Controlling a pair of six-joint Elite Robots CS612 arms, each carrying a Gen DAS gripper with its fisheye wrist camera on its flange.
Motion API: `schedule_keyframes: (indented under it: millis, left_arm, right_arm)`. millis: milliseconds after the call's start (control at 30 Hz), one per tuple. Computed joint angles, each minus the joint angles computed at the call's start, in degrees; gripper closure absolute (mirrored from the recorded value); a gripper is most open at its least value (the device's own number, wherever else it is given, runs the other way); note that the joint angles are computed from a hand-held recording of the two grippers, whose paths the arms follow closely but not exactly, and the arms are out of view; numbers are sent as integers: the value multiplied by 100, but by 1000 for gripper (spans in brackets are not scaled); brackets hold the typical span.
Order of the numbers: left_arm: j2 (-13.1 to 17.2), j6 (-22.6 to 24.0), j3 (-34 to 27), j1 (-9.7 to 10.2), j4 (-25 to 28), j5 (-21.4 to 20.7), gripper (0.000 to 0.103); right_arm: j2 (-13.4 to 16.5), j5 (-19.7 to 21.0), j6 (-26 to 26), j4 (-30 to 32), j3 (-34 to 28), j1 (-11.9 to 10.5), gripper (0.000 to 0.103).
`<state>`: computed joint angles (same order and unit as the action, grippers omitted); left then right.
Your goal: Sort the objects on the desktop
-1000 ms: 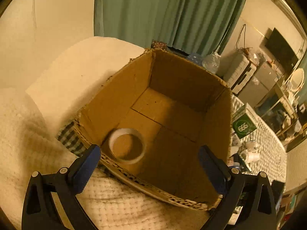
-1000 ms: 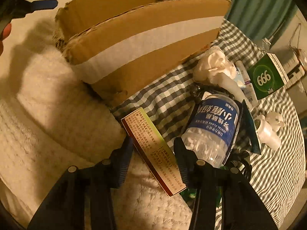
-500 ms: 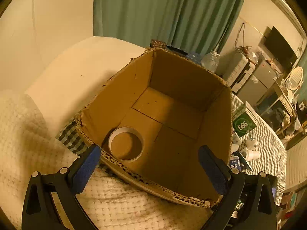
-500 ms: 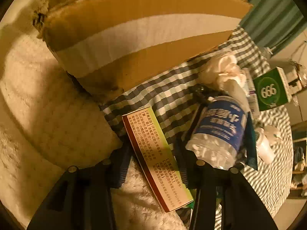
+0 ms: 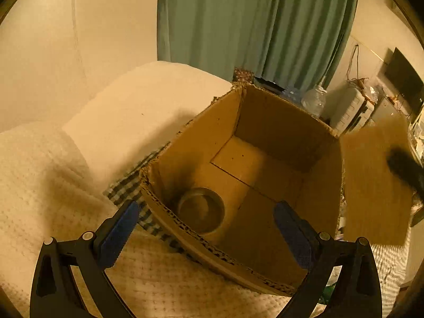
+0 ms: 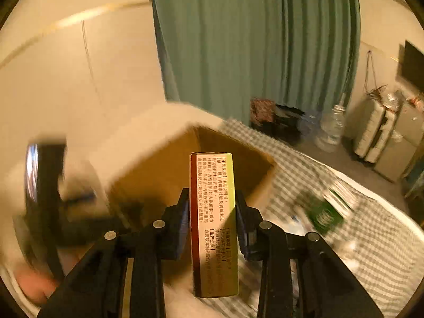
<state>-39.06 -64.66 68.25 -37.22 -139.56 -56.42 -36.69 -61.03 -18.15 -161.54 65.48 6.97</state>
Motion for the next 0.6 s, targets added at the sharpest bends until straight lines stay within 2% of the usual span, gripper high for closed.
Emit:
schedule_keyframes:
  millis: [33,67,100,133,167,233,300,333,367,400,500,567,600]
  left_arm:
    - [-1,17,2,-9,9,49,0]
    - [0,65,9,-17,-32,94,0]
    - [5,109,11,-20,-77,123,0]
    - [12,159,11,-26,-131,154,0]
    - [20,241,12,-42,-235,186,0]
    - [54,465,-6,-72,-491,213,0]
    - [119,910,-59,-125,-886,220,0]
    - [160,1148,-97,-159,-1089,214,0]
    - [214,1393,-158,-197,-1302,165,0]
    - [261,1563,-219,-230,-1453,89,0]
    - [482,2106,-534,-311,-1837,-387,0]
    - [678,2279,-845,-383,-1801,-656,0]
    - [772,2302,-993,-411,-1741,-761,0]
  right_arm:
    - [79,-136,323,-91,-121,26,69]
    - [149,-276,691,-388,-152,35,55]
    - [130,-382,929,-562,-88,33,46]
    - [90,-413,1264,-826,45,-14,33]
    - [26,-319,1526,-1101,216,-83,29]
    - [-137,-278,1863,-1629,617,-255,25]
    - [-350,-709,2021,-2140,1061,-366,21]
    - [-472,-909,2101,-2447,1331,-453,15]
    - [-563,-1001,2196,-2701,1559,-535,10]
    - [-628,-1001,2343,-2921,1745,-636,9]
    - [-934,-771,2534,-2776,2407,-958,9]
    - [-1017,-992,2588,-2861,2707,-1037,9]
    - [-1008,-1352,2685,-2899,2821,-1045,9]
